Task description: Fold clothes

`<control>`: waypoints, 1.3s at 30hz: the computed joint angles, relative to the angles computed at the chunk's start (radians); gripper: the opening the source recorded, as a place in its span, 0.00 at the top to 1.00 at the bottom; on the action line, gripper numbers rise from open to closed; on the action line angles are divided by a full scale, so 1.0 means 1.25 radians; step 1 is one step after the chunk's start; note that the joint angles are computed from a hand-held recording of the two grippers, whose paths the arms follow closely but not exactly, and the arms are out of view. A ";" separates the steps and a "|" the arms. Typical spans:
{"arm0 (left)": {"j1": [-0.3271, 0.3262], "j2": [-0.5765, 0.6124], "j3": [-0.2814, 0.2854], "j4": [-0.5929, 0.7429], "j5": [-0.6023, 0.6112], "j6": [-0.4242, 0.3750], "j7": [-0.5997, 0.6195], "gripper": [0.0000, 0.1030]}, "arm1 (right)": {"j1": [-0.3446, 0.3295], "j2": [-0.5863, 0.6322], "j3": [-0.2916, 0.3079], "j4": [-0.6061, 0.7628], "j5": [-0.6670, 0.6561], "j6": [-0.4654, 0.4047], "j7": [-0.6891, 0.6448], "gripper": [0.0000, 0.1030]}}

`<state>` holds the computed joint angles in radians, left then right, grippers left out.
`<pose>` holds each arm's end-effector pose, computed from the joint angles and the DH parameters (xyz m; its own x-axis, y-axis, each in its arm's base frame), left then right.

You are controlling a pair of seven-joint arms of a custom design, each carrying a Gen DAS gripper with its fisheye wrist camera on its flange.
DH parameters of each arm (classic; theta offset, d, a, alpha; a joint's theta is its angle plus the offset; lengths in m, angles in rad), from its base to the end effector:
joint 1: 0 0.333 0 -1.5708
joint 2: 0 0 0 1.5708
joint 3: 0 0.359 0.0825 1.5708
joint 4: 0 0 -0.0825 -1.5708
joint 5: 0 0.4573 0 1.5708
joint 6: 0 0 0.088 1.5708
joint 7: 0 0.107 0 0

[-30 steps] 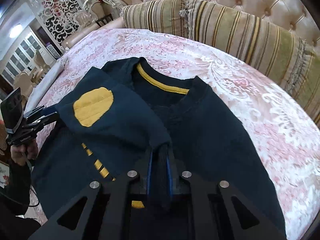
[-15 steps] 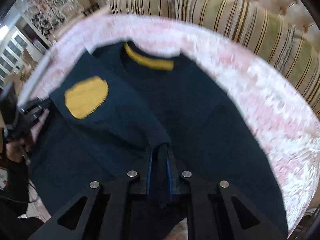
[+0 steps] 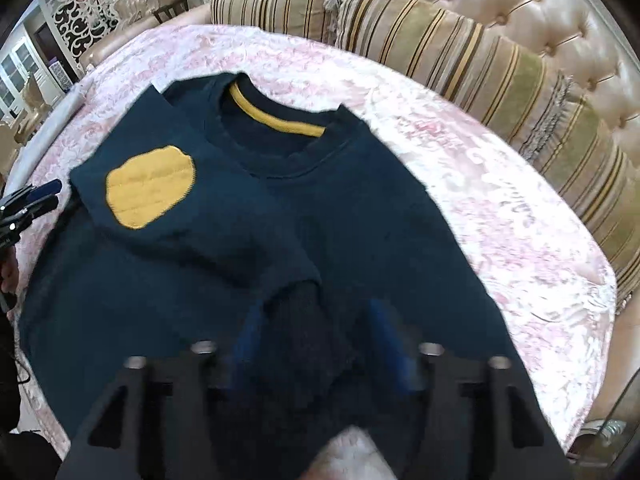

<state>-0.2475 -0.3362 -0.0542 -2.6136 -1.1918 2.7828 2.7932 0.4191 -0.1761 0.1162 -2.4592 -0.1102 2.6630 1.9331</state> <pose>0.4624 -0.0999 0.3930 -0.5239 -0.8301 0.1911 -0.6842 0.2764 -0.6749 0.4624 0.2783 0.3969 0.2662 -0.9634 -0.0323 -0.8961 -0.2350 -0.3766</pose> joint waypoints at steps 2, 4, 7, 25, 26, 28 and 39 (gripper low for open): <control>-0.006 0.003 -0.005 0.002 0.001 0.011 0.018 0.46 | -0.004 -0.052 0.011 -0.029 -0.030 0.011 0.024 0.29; -0.010 0.015 -0.012 0.010 0.012 0.023 0.025 0.46 | -0.003 -0.107 0.018 -0.064 -0.045 0.024 0.049 0.26; -0.011 0.038 -0.013 0.030 0.015 0.022 0.027 0.46 | -0.006 -0.146 0.041 -0.092 -0.081 0.069 0.116 0.26; -0.003 0.100 -0.039 0.055 0.080 0.078 -0.055 0.75 | -0.007 0.161 0.071 0.077 -0.619 0.155 0.710 0.25; 0.004 0.086 -0.042 0.045 0.112 0.070 -0.071 0.71 | 0.006 0.161 0.064 0.079 -0.614 0.142 0.711 0.25; 0.003 0.034 -0.021 0.017 0.127 0.039 -0.052 0.66 | 0.017 0.137 0.050 0.060 -0.589 0.165 0.700 0.25; -0.026 0.091 -0.049 0.123 0.077 -0.057 0.046 0.90 | -0.008 0.098 0.066 0.026 -0.741 0.152 0.864 0.22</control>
<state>-0.2795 -0.2220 -0.1153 -2.4593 -1.0957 2.7118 2.8512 0.4089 -0.0532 0.1988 -2.4263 -1.0369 2.8527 3.0135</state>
